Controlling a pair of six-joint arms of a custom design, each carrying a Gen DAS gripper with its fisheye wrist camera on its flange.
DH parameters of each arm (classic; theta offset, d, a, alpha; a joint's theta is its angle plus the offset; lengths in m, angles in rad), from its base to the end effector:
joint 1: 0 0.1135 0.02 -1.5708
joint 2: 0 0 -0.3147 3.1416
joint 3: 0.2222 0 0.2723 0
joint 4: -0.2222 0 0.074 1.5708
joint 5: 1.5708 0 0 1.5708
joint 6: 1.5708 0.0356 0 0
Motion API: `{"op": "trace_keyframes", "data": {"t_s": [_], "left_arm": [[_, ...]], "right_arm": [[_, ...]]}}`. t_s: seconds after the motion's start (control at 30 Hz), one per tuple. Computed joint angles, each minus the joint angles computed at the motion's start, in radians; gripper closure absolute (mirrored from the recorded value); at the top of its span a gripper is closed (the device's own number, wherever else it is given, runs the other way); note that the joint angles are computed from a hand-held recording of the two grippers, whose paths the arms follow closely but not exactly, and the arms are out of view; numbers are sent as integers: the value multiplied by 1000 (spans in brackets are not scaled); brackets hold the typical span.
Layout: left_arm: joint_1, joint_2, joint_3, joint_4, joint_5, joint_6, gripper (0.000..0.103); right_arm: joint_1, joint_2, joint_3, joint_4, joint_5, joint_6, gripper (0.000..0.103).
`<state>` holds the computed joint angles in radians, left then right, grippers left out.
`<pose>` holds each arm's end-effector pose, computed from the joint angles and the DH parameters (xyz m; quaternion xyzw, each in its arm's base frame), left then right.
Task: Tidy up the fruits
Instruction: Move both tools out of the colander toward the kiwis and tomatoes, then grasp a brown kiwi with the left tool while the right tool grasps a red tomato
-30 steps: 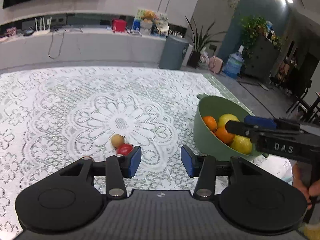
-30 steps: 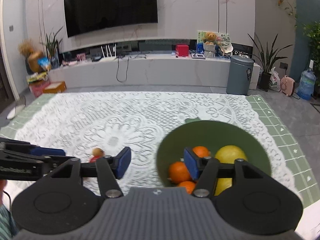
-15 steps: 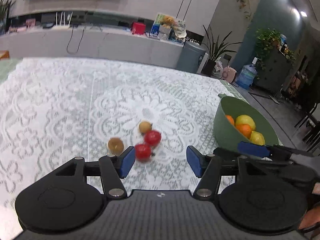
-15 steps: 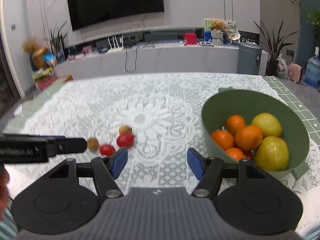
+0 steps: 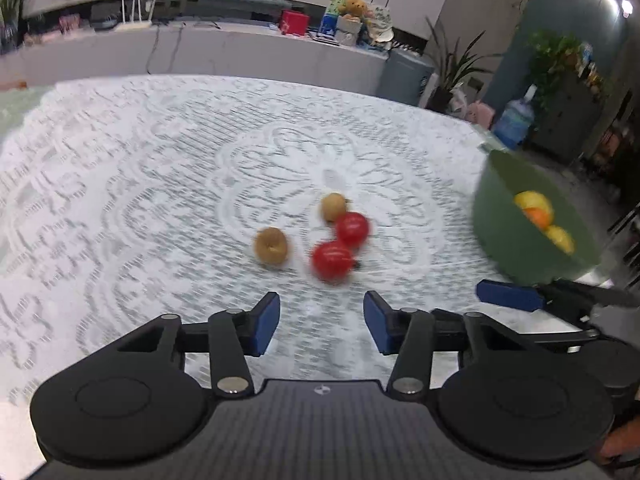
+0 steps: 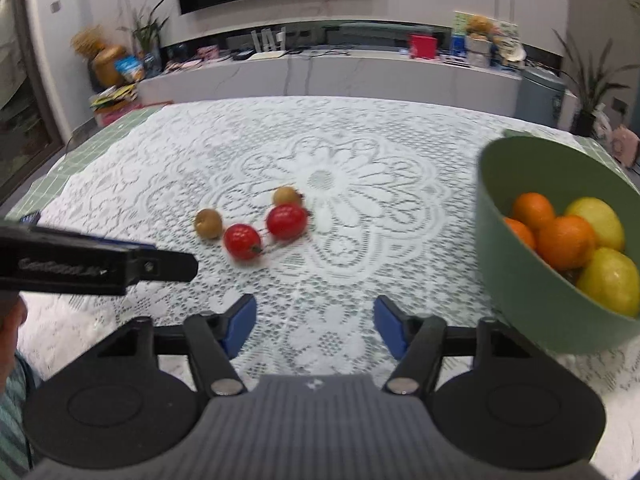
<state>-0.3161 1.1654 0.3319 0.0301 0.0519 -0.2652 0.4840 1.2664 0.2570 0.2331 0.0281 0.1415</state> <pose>0.1847 -0.0624 0.1676 0.0333 0.9264 -0.1303 0.3516 0.1740 0.0903 0.1441 -0.1518 0.9095 0.1067 0.3721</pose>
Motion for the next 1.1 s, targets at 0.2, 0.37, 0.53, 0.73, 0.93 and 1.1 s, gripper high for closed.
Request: {"op": "trace_keyframes", "data": {"t_s": [0.2, 0.37, 0.53, 0.73, 0.93, 1.1], "left_arm": [[58, 58, 24, 18, -36, 93, 52], [123, 133, 56, 47, 34, 129, 53], [152, 196, 72, 100, 88, 144, 57], [166, 256, 92, 133, 106, 144, 63], [179, 285, 105, 143, 143, 147, 68], [176, 299, 108, 153, 153, 138, 71]], "right_arm": [[39, 127, 46, 95, -30, -44, 53], [73, 231, 94, 154, -15, -91, 63], [70, 306, 135, 188, -25, -115, 67], [64, 352, 167, 214, -56, -133, 69], [72, 381, 185, 224, -70, -127, 72], [71, 393, 192, 228, -70, -121, 74]]}}
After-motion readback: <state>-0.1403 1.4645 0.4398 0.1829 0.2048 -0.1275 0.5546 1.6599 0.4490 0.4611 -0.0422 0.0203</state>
